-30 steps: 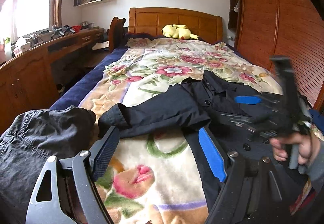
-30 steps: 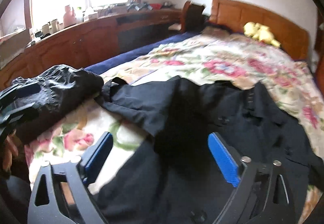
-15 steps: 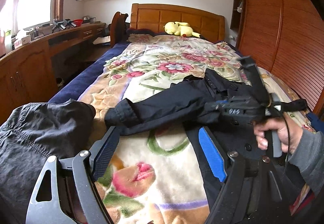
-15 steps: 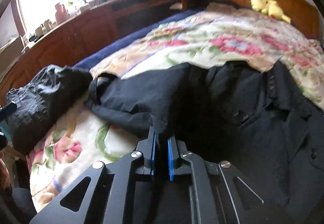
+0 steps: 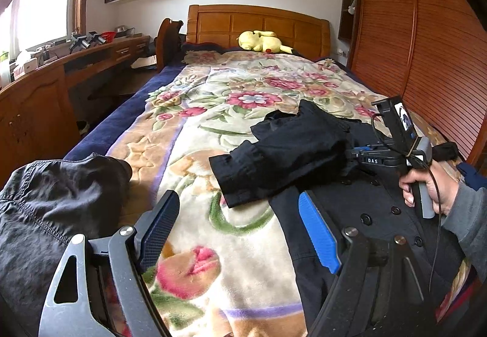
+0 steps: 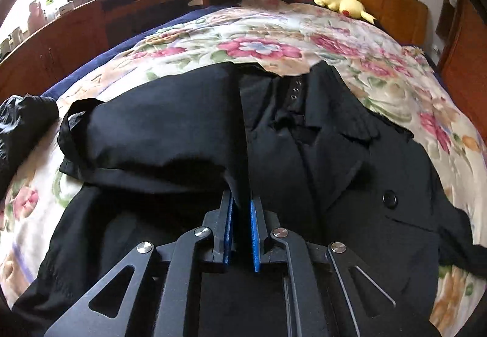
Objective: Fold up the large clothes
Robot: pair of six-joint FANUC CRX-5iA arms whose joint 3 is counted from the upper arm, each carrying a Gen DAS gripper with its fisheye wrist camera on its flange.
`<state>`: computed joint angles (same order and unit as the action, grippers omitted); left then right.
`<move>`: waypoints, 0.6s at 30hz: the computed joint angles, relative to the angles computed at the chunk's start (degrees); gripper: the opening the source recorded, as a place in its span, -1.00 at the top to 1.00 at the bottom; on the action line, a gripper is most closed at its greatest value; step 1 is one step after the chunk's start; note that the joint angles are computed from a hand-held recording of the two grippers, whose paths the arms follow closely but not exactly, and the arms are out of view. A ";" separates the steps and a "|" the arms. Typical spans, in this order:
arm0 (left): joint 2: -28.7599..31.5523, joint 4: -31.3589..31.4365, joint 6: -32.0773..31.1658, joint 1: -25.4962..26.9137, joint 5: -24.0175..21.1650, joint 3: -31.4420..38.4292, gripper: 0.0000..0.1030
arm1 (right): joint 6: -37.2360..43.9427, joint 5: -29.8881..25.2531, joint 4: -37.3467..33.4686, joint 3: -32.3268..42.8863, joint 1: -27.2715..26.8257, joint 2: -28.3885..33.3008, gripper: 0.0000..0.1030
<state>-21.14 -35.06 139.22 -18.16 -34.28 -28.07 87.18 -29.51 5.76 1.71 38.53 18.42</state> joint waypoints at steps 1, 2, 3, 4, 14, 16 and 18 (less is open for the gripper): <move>0.17 -0.16 0.15 -0.12 -0.22 0.15 -0.58 | -0.87 0.16 0.81 -0.05 0.03 -0.06 0.76; 0.20 -0.21 0.18 -0.09 -0.28 0.15 -0.58 | -1.41 0.91 1.41 -0.55 0.16 -0.53 0.75; 0.22 -0.26 0.26 -0.05 -0.32 0.13 -0.58 | -2.31 1.88 2.49 -1.36 0.51 -1.24 0.74; 0.27 -0.19 0.23 0.08 -0.37 0.13 -0.58 | -4.09 2.79 4.28 -1.99 1.12 -1.71 0.71; 0.58 -1.27 1.34 -0.24 -1.32 0.33 -0.58 | -0.22 14.01 1.72 -7.73 4.07 -6.78 0.09; 0.49 -1.17 1.12 0.02 -1.21 0.01 -0.58 | 5.44 12.75 -3.09 -6.30 4.38 -5.96 0.05; 0.36 -1.03 0.58 0.22 -1.53 -0.31 -0.58 | 8.29 11.19 -5.23 -5.30 5.01 -5.13 0.04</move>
<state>-20.79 -36.09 139.80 -17.94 -35.81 -28.38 95.47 -18.32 0.53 -3.59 43.54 13.29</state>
